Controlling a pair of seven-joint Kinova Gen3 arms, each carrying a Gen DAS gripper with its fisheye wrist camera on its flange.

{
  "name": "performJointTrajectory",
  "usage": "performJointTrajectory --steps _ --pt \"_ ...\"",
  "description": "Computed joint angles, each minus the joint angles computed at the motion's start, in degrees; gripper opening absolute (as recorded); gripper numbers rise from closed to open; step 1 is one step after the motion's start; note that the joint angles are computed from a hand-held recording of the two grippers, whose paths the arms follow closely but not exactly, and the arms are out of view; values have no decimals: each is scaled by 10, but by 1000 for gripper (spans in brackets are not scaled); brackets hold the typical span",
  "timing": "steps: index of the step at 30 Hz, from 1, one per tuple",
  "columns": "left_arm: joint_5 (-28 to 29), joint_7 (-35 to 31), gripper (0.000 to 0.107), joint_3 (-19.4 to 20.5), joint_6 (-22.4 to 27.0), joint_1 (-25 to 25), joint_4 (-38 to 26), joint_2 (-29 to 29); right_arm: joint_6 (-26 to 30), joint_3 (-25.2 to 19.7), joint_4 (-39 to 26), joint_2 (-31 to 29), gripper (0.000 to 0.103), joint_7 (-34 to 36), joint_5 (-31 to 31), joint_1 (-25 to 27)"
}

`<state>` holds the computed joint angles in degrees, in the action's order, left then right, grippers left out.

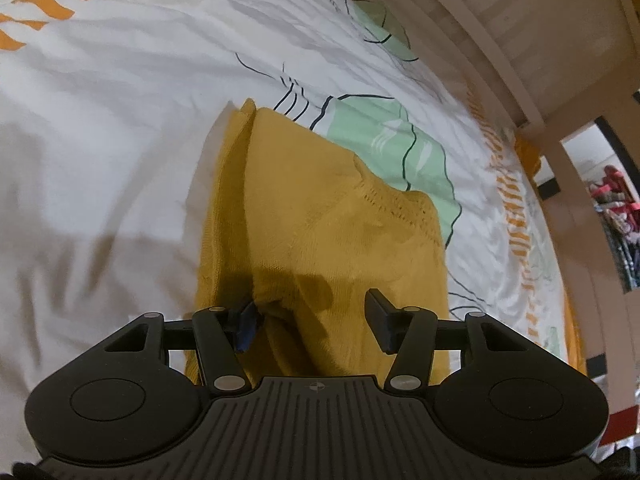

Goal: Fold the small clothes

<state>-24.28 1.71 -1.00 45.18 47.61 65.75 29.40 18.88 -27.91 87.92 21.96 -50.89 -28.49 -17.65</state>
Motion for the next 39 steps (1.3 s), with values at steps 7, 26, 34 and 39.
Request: performJointTrajectory --steps 7,26,34,39 --pt "-96 31 11 -31 59 63 -27 8 -3 -8 4 -5 10 2 -5 3" --pt "-69 38 21 1 72 27 15 -7 110 34 -64 28 80 30 -99 36" --pt "-67 29 22 5 87 26 2 -2 107 70 -156 88 86 -41 -67 10" --pt "-66 33 22 5 75 24 12 -6 129 87 -222 139 86 -86 -27 -8"
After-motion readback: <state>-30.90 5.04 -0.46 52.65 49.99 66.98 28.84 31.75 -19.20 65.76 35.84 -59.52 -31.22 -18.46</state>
